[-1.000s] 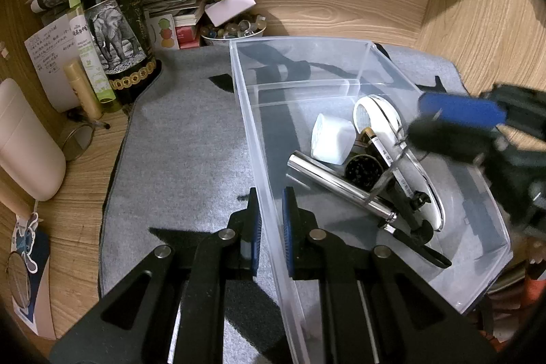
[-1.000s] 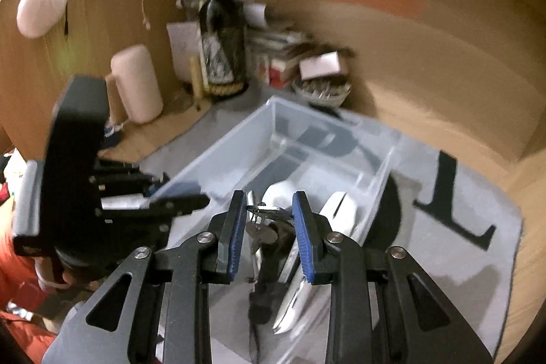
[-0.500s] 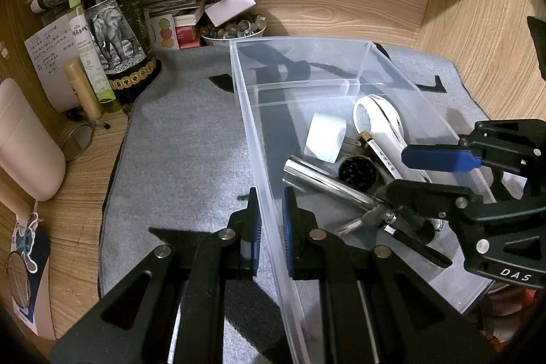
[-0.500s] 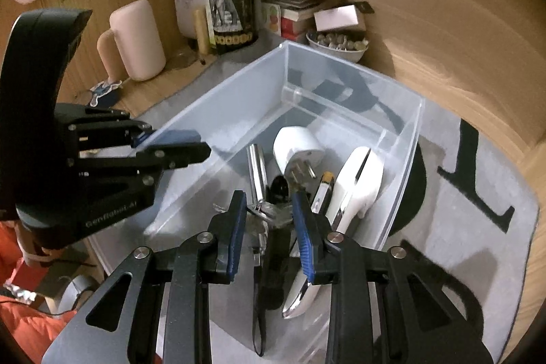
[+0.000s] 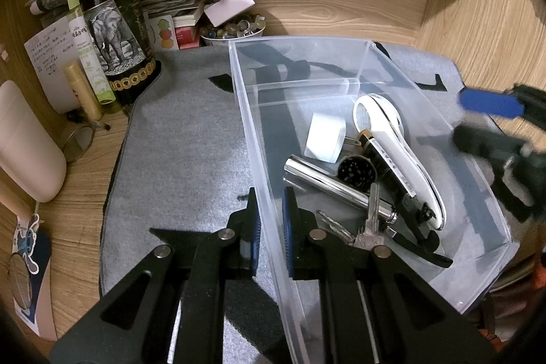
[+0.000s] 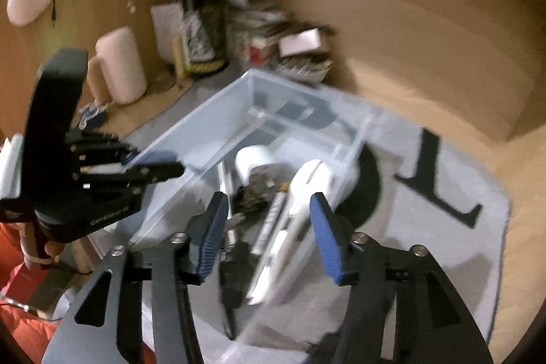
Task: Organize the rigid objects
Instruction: 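Return the right gripper to the rug and grasp the small black stick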
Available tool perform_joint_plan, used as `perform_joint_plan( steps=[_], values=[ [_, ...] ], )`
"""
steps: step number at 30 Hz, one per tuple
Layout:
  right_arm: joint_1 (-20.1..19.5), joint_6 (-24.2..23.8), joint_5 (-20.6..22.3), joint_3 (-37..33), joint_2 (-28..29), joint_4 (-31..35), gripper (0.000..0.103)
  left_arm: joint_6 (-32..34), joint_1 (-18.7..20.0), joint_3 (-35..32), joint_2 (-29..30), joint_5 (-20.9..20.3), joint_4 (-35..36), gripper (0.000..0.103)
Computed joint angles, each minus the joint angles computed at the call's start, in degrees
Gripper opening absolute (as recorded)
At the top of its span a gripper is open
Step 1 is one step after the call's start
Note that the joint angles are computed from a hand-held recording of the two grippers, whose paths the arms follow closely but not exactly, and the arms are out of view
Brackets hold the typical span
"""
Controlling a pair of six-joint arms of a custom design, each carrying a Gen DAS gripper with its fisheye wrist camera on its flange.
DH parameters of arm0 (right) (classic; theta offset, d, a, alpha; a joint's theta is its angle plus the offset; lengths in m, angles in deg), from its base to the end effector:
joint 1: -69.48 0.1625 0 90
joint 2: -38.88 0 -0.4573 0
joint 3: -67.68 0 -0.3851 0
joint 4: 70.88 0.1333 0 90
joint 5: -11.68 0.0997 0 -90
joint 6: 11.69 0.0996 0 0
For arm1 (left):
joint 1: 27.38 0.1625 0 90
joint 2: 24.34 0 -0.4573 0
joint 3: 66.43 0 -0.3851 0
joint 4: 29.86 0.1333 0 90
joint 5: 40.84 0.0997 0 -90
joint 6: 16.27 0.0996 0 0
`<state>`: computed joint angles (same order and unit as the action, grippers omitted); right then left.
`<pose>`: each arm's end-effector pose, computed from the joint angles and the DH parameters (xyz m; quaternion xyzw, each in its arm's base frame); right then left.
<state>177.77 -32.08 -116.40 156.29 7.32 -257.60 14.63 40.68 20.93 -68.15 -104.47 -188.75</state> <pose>0.2960 -0.6667 0.0820 0.1900 -0.8757 0.3151 0.3127 -0.1108 -0.7503 0.1758 0.3779 0.8730 -0.1955 0.2385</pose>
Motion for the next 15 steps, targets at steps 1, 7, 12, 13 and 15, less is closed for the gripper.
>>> perform_joint_plan(
  steps=[1,7,12,13,15],
  values=[
    [0.1,0.1,-0.6,0.7,-0.5,-1.2,0.048,0.0,0.0,0.0,0.0,0.0,0.0,0.011],
    [0.7,0.4,-6.1,4.7,-2.4,-8.7,0.064,0.1,0.0,0.0,0.0,0.0,0.0,0.011],
    [0.0,4.6,-9.8,8.9,-3.8,-9.8,0.064,0.1,0.0,0.1,0.0,0.1,-0.1,0.011],
    [-0.2,5.6,-10.2,9.5,-3.9,-9.3,0.064,0.0,-0.1,0.1,0.0,0.1,-0.1,0.011],
    [-0.7,7.6,-10.8,10.9,-4.1,-7.9,0.064,0.0,-0.1,0.1,0.0,0.1,-0.1,0.011]
  ],
)
